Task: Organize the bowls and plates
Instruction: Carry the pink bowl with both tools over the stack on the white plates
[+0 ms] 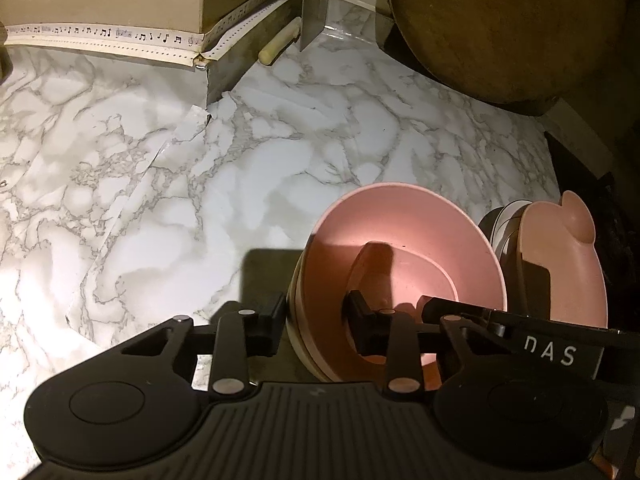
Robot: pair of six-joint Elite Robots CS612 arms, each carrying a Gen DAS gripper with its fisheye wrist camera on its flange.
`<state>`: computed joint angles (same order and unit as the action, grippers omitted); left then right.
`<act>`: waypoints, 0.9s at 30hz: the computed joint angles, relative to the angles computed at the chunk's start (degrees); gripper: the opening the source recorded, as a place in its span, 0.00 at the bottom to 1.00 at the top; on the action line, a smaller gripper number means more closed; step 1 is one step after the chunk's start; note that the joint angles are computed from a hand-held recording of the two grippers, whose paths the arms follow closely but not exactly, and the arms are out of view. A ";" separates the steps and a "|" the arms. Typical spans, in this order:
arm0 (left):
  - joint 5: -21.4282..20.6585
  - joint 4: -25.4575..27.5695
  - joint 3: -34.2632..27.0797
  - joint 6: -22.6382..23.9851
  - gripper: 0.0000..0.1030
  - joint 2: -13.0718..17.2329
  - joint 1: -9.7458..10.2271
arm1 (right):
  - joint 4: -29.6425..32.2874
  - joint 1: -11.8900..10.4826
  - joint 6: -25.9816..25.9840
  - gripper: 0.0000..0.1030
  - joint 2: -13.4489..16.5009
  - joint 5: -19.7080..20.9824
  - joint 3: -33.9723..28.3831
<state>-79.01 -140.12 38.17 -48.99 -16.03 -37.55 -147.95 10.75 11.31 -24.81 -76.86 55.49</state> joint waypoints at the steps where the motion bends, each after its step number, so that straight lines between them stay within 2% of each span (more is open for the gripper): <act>1: 0.10 0.32 -0.11 -0.09 0.30 0.00 -0.04 | -0.04 0.03 -0.32 0.24 -0.07 -0.30 0.06; 9: 1.73 1.18 -0.28 -0.17 0.29 -0.40 -0.68 | -2.07 -0.22 -2.45 0.23 -0.93 -0.58 1.51; 17: 3.20 2.08 -2.25 1.26 0.29 -0.64 -1.45 | -5.32 -1.15 -3.63 0.23 -3.14 0.33 4.35; 27: 3.97 6.29 -10.77 4.22 0.29 2.23 -2.68 | -10.50 -2.87 -3.47 0.23 -5.99 0.16 8.65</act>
